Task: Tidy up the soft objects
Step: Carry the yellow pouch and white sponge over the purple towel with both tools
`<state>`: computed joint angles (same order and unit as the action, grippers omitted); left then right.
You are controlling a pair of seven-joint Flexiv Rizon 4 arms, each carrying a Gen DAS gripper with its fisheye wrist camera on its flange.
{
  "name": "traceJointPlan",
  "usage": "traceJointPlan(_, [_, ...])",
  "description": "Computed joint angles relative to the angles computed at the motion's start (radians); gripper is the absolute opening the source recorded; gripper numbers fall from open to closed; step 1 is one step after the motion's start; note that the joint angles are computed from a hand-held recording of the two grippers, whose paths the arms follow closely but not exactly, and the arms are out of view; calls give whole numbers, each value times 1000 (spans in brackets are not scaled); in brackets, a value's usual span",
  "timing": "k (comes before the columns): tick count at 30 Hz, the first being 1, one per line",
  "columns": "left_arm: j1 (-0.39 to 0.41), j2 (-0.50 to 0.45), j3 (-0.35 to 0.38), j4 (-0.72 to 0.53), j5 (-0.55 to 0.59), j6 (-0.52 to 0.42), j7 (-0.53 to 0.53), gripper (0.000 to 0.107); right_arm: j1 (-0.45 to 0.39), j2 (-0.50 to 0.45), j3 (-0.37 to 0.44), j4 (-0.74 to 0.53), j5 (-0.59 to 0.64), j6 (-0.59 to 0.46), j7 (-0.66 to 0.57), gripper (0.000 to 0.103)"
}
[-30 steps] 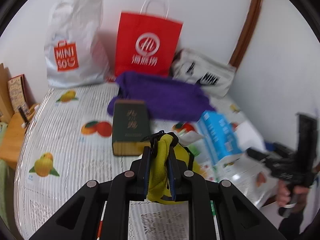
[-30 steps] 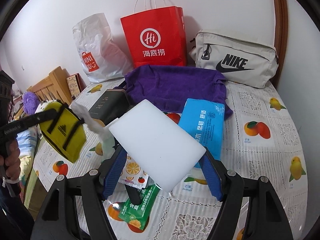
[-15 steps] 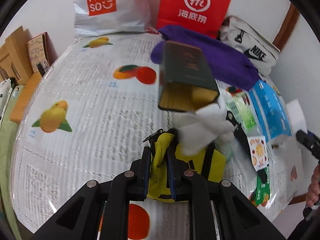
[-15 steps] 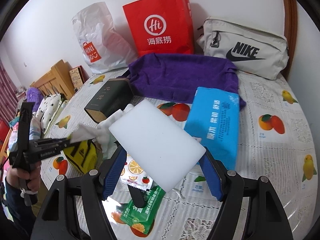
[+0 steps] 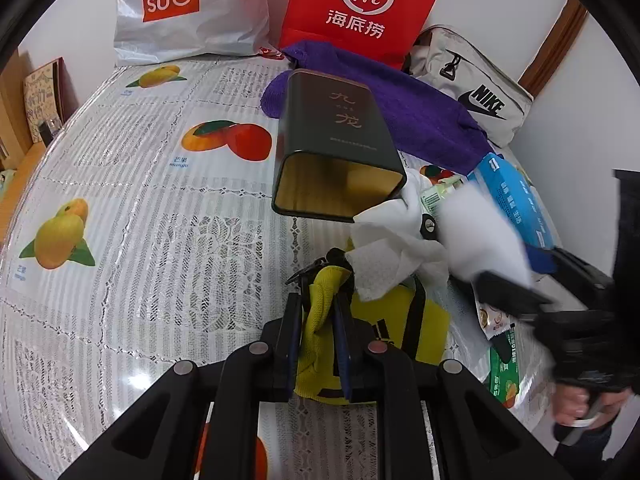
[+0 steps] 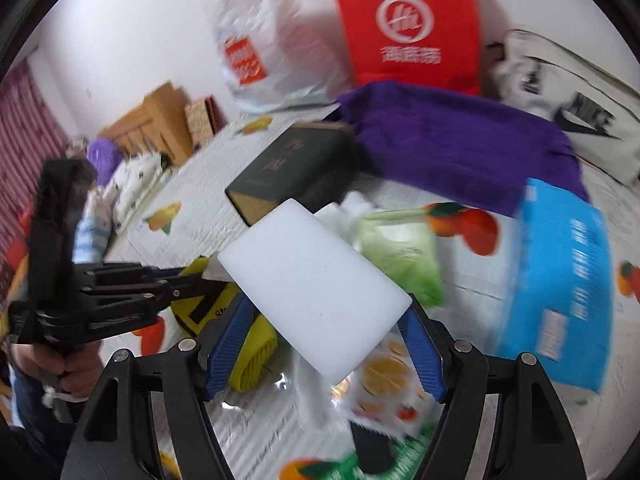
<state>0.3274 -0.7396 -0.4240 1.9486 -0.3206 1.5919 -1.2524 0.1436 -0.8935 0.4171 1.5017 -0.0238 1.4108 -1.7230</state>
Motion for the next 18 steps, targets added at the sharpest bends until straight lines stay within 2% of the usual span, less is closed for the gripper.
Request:
traceJointPlan(3, [35,5,-22,17,3,27,2,15,109,-13,-138,-20,-42,-17,90,73])
traceJointPlan(4, [39,10,-21,22,7,33,-2,15,119,-21,-153,-29,-51,-26,108,73])
traceJointPlan(11, [160,35,-116,50,57,76,-15,15,94,-29,-133,-48,-65,-48,131,73])
traceJointPlan(13, [181,40,-139,44,73,75,-16,15,92,-16,-135,-38,-65,-42,137,73])
traceJointPlan(16, [200,47,-166,29,89,73,-14,15,48,3,-89,-28,-50,-38,112,73])
traceJointPlan(18, [205,53,-179,19,96,73,-12,15,46,21,-100,-15,-46,-23,114,73])
